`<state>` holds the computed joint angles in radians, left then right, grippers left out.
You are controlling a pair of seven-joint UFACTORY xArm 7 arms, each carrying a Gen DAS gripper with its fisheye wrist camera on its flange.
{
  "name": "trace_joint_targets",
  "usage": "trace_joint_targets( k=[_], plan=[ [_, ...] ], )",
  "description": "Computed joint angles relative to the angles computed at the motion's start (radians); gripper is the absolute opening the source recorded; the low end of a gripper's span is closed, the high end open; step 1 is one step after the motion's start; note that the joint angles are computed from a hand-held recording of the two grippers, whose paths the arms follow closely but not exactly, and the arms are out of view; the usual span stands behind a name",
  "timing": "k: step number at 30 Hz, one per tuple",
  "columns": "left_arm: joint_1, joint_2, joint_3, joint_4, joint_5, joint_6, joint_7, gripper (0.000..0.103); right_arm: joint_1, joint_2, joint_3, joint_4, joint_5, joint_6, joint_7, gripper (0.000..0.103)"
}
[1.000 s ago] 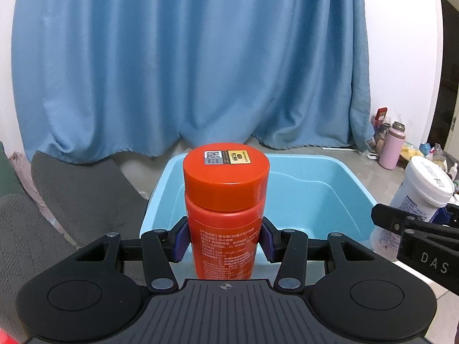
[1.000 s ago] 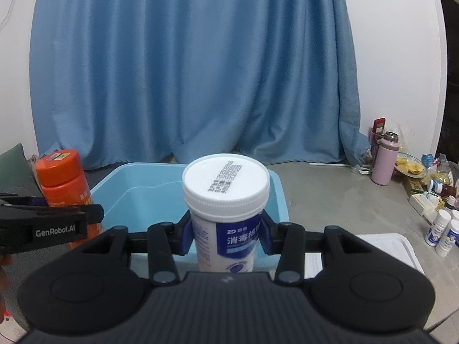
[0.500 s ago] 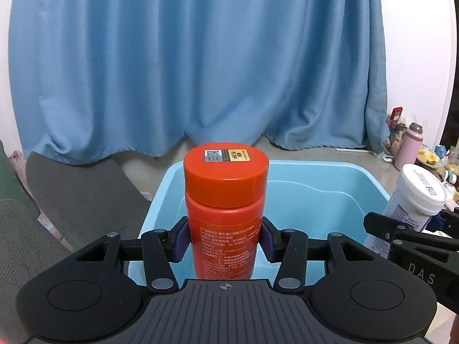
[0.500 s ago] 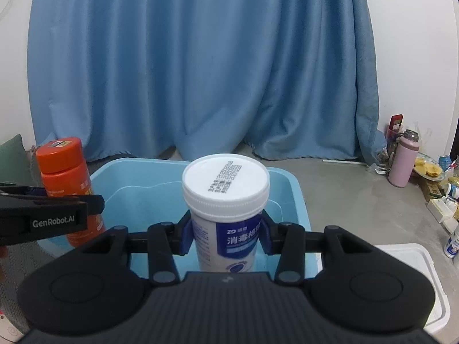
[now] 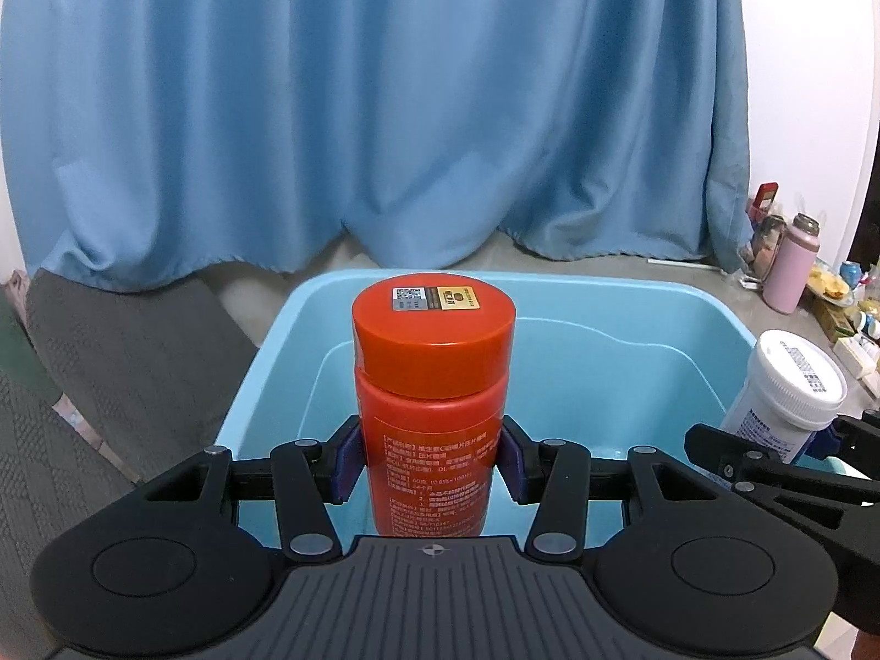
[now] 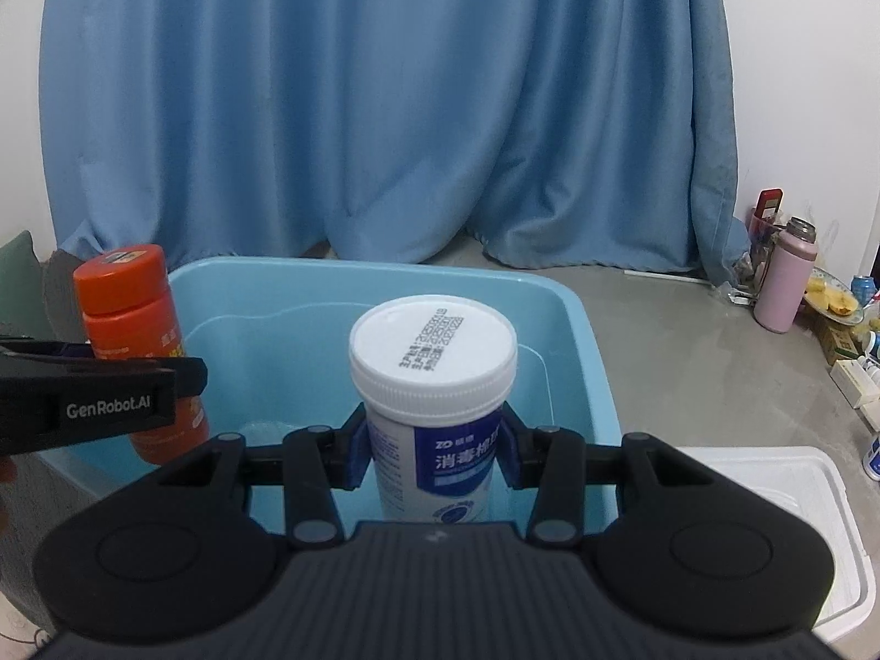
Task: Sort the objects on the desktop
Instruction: 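Open both tools to drop the orange bottle and white jar into the tub, then move the left tool back to the second orange bottle on the table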
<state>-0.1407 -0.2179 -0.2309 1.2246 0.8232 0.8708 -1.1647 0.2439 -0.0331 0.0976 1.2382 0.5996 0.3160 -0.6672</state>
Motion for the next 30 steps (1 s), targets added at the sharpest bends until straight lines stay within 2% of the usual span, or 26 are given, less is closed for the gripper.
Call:
trace_joint_targets(
  k=[6, 7, 8, 9, 10, 11, 12, 13, 21, 30],
  plan=[
    [-0.002, 0.017, 0.001, -0.001, 0.003, 0.009, -0.011, 0.050, -0.007, 0.012, 0.003, 0.006, -0.039, 0.011, 0.030, 0.045],
    [-0.003, 0.020, 0.000, 0.000, 0.007, 0.017, -0.019, 0.052, -0.010, 0.014, 0.003, 0.008, -0.064, 0.017, 0.056, 0.048],
    [-0.004, 0.022, -0.002, 0.002, 0.014, 0.031, -0.031, 0.054, -0.012, 0.014, 0.004, 0.005, -0.090, 0.013, 0.080, 0.058],
    [-0.006, 0.024, -0.004, 0.005, 0.021, 0.045, -0.041, 0.056, -0.012, 0.011, 0.006, -0.002, -0.100, -0.001, 0.085, 0.064],
    [-0.009, 0.027, -0.007, 0.011, 0.033, 0.057, -0.046, 0.065, -0.011, 0.007, 0.006, -0.009, -0.102, -0.018, 0.080, 0.072],
    [-0.011, 0.023, -0.008, 0.009, 0.048, 0.059, -0.055, 0.070, -0.008, 0.002, 0.005, -0.014, -0.076, -0.030, 0.054, 0.076],
    [-0.013, 0.015, -0.009, 0.004, 0.068, 0.054, -0.071, 0.080, -0.004, -0.003, 0.002, -0.018, -0.034, -0.041, 0.014, 0.077],
    [-0.014, 0.009, -0.011, -0.001, 0.083, 0.050, -0.086, 0.084, 0.001, -0.008, -0.002, -0.020, 0.009, -0.050, -0.026, 0.079],
    [-0.028, -0.010, -0.030, 0.001, 0.090, 0.100, -0.102, 0.086, 0.016, -0.043, -0.021, -0.040, 0.082, -0.054, -0.076, 0.079],
    [-0.039, -0.074, -0.069, -0.039, 0.089, 0.123, -0.122, 0.086, 0.044, -0.118, -0.056, -0.114, 0.114, -0.076, -0.091, 0.079]
  ],
)
